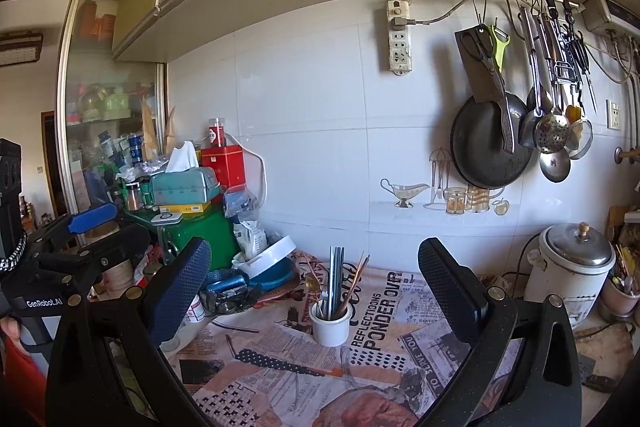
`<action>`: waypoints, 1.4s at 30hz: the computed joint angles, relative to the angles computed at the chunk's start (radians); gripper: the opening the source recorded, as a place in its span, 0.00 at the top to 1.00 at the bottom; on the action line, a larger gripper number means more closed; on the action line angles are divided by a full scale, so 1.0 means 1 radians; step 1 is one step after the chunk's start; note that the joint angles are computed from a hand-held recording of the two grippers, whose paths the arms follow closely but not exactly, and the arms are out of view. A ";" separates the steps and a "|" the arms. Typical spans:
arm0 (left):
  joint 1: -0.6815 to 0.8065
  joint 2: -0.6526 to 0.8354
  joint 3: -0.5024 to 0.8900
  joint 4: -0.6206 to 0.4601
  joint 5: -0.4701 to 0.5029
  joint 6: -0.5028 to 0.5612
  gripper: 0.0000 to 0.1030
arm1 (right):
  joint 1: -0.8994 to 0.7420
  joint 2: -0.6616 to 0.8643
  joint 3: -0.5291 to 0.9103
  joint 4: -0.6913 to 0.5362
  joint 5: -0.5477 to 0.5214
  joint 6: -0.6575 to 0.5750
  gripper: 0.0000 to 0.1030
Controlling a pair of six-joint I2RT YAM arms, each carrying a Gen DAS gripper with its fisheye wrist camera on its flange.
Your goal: Organize utensils
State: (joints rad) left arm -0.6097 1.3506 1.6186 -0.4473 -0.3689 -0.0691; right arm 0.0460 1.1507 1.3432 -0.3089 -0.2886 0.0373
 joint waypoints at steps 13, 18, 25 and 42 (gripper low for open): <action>0.019 -0.002 -0.001 0.017 0.037 -0.006 0.01 | 0.015 -0.005 -0.003 0.004 0.026 0.014 0.00; 0.032 -0.004 -0.001 0.020 0.061 -0.007 0.01 | 0.021 -0.004 -0.002 0.005 0.035 0.016 0.00; 0.052 0.005 0.006 0.011 0.106 0.000 0.01 | 0.047 0.002 0.004 0.007 0.072 0.014 0.00; 0.088 0.027 0.015 0.029 0.142 -0.015 0.01 | 0.076 0.036 0.016 0.033 0.109 0.022 0.00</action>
